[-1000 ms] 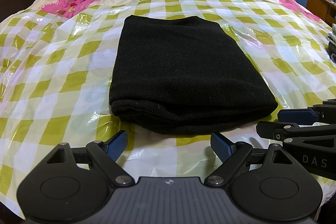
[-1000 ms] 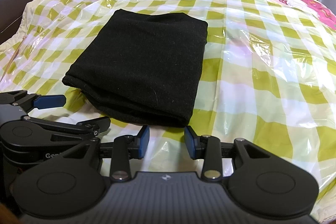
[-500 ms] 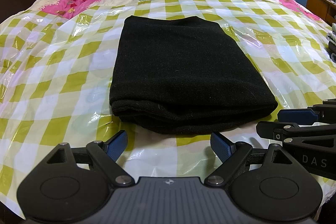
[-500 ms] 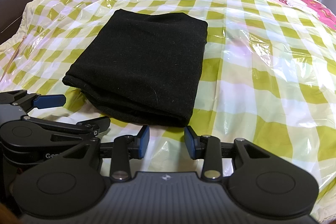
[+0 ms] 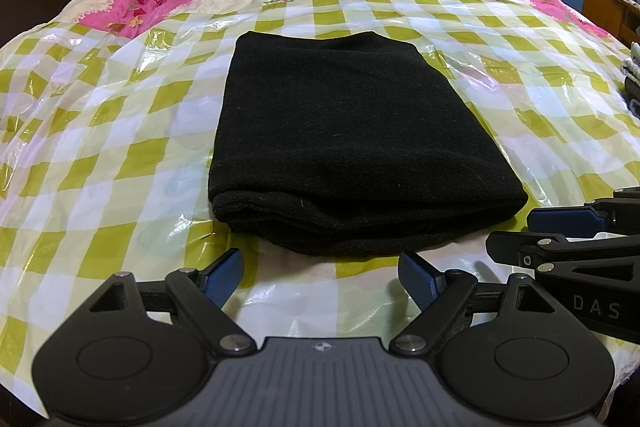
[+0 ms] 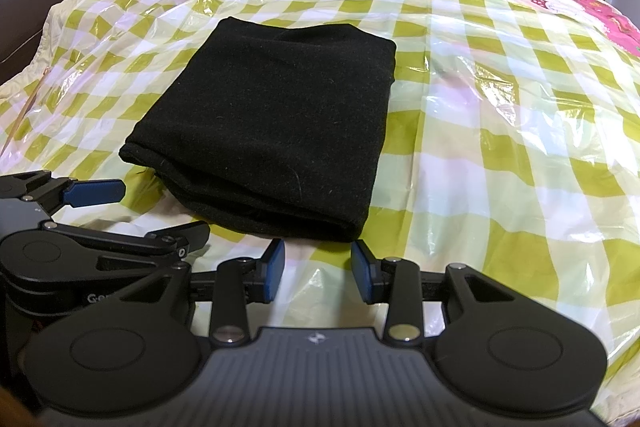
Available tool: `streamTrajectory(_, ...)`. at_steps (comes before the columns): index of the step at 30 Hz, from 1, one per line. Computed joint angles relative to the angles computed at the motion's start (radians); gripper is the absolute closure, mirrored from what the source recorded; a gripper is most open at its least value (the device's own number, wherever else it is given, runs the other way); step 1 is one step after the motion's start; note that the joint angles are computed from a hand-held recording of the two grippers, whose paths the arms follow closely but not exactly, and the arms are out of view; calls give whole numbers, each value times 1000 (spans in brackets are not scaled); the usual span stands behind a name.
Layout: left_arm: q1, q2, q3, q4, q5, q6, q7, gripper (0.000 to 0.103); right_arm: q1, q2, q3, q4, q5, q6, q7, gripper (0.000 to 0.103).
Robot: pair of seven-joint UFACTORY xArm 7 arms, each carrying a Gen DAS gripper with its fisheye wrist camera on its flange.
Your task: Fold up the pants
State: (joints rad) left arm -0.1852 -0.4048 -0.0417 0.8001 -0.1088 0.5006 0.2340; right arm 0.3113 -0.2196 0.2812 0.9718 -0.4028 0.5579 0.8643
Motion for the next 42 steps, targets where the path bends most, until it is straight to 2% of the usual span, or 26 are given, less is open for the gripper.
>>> streamTrajectory(28, 1, -10, -9, -16, 28, -26, -28, 10, 1, -1, 4, -1, -15, -6, 17, 66)
streamTrajectory(42, -5, -13, -8, -18, 21, -34, -24, 13, 0, -3, 6, 1, -18, -6, 20, 65)
